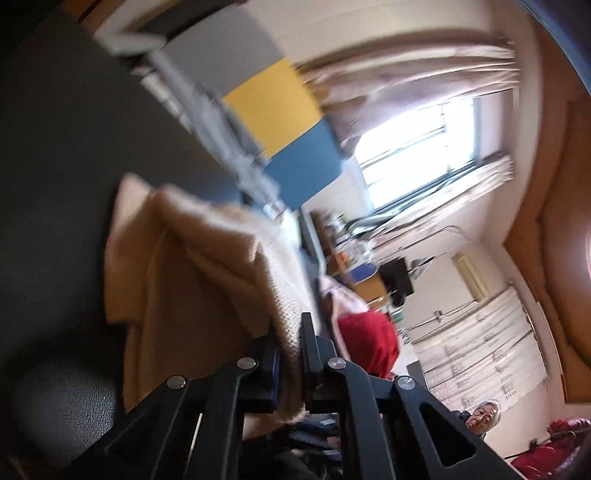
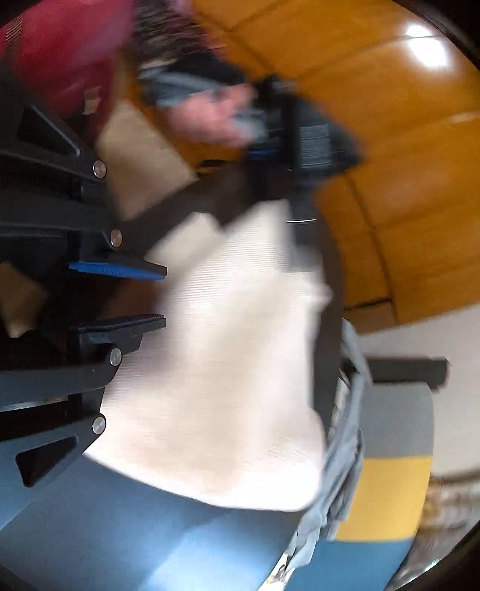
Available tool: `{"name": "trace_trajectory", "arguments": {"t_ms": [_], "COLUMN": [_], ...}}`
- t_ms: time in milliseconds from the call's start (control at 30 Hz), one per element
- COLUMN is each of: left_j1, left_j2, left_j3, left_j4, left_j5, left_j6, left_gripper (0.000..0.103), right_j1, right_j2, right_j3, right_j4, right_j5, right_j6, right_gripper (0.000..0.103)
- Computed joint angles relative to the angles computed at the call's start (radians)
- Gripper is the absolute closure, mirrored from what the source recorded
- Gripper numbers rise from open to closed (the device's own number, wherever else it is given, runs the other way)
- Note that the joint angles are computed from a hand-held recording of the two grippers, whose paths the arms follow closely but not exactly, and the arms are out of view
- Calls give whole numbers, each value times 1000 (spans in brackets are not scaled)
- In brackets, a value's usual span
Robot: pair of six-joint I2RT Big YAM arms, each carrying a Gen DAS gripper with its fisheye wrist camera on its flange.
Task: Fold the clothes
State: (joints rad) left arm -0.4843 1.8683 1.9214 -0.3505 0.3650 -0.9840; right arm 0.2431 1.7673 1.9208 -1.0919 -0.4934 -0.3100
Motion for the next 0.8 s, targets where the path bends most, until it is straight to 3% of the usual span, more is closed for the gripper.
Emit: {"name": "trace_trajectory", "arguments": {"t_ms": [33, 100, 200, 267, 333, 367, 433, 567, 633, 700, 800], "left_j1": [0, 0, 0, -8, -11, -13, -17, -25, -28, -23, -25], "left_j2": [-17, -17, -9, 10, 6, -4, -14, -24, -24, 0, 10], "left_j3": [-19, -30, -40, -24, -54, -83, -107, -134, -140, -105, -84], "left_j4": [10, -47, -137, -240, -237, -191, -167, -131, -120, -139, -166], "left_j5": [-10, -9, -7, -50, -64, -74, -88, -110, -119, -119, -126], "left_j6": [13, 19, 27, 51, 39, 24, 22, 31, 31, 37, 51], "left_gripper": [96, 96, 96, 96, 95, 93, 92, 92, 92, 92, 92], "right_j1": [12, 3, -60, -68, -73, -78, -89, -108, -88, -65, -46], "right_j2": [-1, 16, -5, -7, -12, -18, -25, 8, 54, 95, 158], "right_j3": [-20, -23, -67, -72, -79, -84, -84, 31, 141, 228, 336], "right_j4": [14, 28, 38, 22, 17, 16, 2, -135, -139, -91, -37], "right_j5": [38, 86, 30, 34, 36, 29, 5, -129, -147, -87, 80], "right_j6": [20, 100, 159, 162, 168, 172, 170, 82, 85, 151, 216], "right_gripper": [83, 84, 83, 83, 83, 83, 82, 80, 80, 72, 70]}}
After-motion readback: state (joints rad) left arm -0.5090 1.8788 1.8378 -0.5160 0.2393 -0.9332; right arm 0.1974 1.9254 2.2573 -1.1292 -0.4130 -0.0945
